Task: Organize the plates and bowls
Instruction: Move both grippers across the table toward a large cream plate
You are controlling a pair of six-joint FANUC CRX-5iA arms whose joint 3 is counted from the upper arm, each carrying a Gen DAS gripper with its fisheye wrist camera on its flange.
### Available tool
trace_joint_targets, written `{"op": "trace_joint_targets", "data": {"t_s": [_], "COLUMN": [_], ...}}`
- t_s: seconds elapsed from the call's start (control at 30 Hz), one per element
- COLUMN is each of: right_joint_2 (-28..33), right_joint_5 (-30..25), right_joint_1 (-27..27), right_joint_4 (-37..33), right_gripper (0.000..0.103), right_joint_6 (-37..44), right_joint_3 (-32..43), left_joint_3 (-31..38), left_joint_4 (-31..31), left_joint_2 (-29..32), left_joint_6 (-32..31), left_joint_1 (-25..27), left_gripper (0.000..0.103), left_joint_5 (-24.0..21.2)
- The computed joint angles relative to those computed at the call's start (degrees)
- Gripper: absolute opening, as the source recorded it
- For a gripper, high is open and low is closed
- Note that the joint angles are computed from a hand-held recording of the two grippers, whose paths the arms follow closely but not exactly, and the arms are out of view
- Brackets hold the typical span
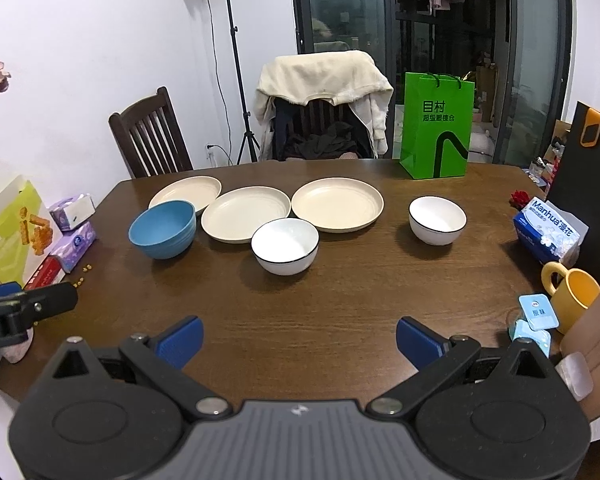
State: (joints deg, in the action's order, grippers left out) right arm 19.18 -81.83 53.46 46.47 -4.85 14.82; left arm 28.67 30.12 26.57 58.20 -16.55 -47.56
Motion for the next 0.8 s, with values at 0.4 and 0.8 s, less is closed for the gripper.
{"op": "trace_joint_targets", "data": {"t_s": [0.4,0.8], "right_joint_2": [5.2,11.6], "right_joint_5": [2.8,4.5], "right_joint_1": [-4.7,-8.7], "right_joint_4": [-0.3,-0.2], "right_gripper": [0.102,0.102], "right_joint_6": [4.1,9.0], "right_joint_3": [6.3,14.8], "left_joint_3": [13.1,29.3], "left_joint_4": [-2.0,-4.8], "left_joint_2": [8.8,18.5], "left_joint_6": [3.1,9.0], "left_joint_1": [0.9,1.9], "left_gripper": [0.103,0.103], "left_joint_5": [-3.0,-8.4]}}
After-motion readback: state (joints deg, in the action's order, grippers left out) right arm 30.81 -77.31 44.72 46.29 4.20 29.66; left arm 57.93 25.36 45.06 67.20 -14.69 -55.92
